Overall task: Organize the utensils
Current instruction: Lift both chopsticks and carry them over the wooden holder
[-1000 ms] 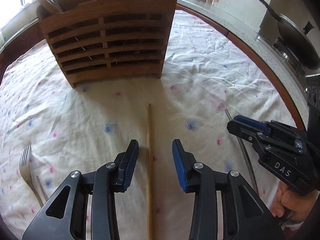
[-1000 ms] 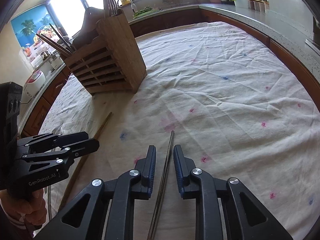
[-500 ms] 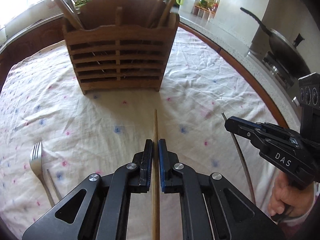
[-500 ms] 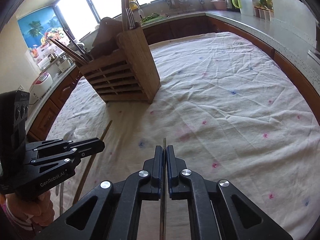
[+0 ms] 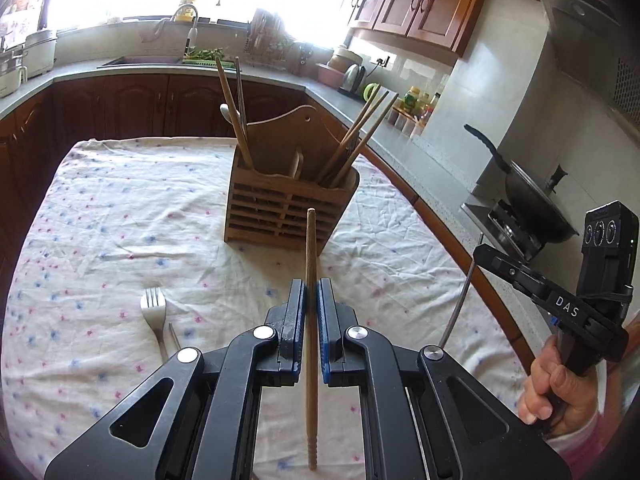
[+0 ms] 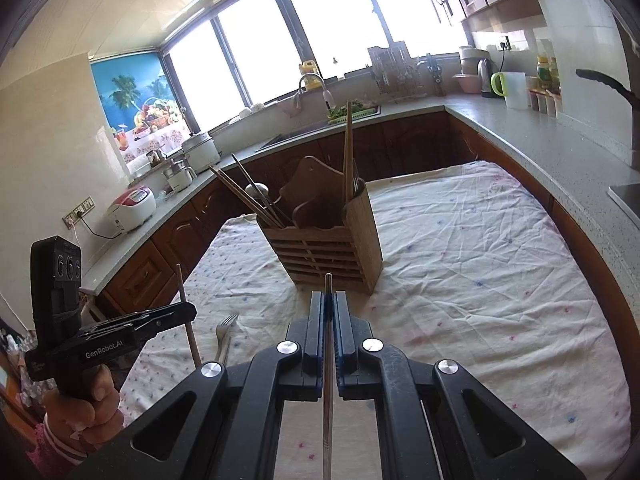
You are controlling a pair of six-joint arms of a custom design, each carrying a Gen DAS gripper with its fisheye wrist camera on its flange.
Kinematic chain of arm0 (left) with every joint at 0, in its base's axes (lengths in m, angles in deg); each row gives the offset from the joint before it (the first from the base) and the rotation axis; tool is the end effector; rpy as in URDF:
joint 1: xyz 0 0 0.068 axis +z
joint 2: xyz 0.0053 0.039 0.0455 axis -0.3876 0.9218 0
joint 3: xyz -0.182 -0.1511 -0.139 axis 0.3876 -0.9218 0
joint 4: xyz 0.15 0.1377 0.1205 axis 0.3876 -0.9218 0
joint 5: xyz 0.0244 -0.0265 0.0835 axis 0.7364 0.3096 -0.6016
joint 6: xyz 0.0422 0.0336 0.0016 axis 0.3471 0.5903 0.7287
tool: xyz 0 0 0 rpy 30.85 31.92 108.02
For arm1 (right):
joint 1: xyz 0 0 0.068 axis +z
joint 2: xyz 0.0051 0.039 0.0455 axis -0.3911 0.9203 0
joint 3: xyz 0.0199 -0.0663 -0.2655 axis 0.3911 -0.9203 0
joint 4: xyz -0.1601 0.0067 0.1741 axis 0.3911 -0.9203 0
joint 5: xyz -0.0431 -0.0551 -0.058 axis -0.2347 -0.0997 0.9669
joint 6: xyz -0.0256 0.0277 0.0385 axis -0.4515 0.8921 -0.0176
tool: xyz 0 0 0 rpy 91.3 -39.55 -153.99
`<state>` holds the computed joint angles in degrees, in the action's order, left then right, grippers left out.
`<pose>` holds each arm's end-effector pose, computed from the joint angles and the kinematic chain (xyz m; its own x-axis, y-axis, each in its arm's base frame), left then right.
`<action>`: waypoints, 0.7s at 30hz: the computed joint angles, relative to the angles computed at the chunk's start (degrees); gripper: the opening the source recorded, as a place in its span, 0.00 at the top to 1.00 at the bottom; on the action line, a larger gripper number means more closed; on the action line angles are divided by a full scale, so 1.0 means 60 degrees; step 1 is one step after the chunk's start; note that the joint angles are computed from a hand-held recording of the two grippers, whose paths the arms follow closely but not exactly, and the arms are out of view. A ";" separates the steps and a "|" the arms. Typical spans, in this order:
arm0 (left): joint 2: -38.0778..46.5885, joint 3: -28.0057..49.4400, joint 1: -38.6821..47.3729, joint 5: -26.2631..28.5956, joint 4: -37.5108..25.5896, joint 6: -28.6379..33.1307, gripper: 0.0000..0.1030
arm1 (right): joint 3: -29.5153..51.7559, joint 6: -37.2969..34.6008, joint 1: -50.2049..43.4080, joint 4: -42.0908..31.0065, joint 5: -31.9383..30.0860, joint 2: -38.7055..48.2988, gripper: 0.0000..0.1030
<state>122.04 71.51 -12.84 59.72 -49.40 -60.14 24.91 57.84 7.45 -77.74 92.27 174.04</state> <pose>0.3064 0.0329 0.2325 -0.6783 -0.0063 -0.7348 0.3463 0.8792 -0.3272 0.2658 0.1519 0.2451 -0.5844 0.0908 -0.8064 -0.2212 0.9382 0.2660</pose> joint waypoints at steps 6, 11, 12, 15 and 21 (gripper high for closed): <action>-0.0532 -0.0041 0.0401 0.0346 0.0035 -0.0088 0.95 | 0.0325 -0.0089 0.0092 -0.0092 0.0112 -0.0262 0.96; -0.0711 0.0083 0.0571 0.0438 0.0175 -0.0302 0.95 | 0.0682 -0.0221 0.0027 -0.0141 0.0092 -0.0185 0.96; -0.0717 0.0110 0.0590 0.0436 0.0229 -0.0354 0.95 | 0.0748 -0.0233 0.0000 -0.0137 0.0056 -0.0148 0.96; -0.0666 0.0221 0.0611 0.0401 0.0346 -0.0444 0.95 | 0.0859 -0.0217 -0.0032 -0.0081 0.0000 -0.0066 0.96; -0.0569 0.0464 0.0632 0.0345 0.0485 -0.0657 0.95 | 0.1087 -0.0295 -0.0058 -0.0055 -0.0028 0.0128 0.96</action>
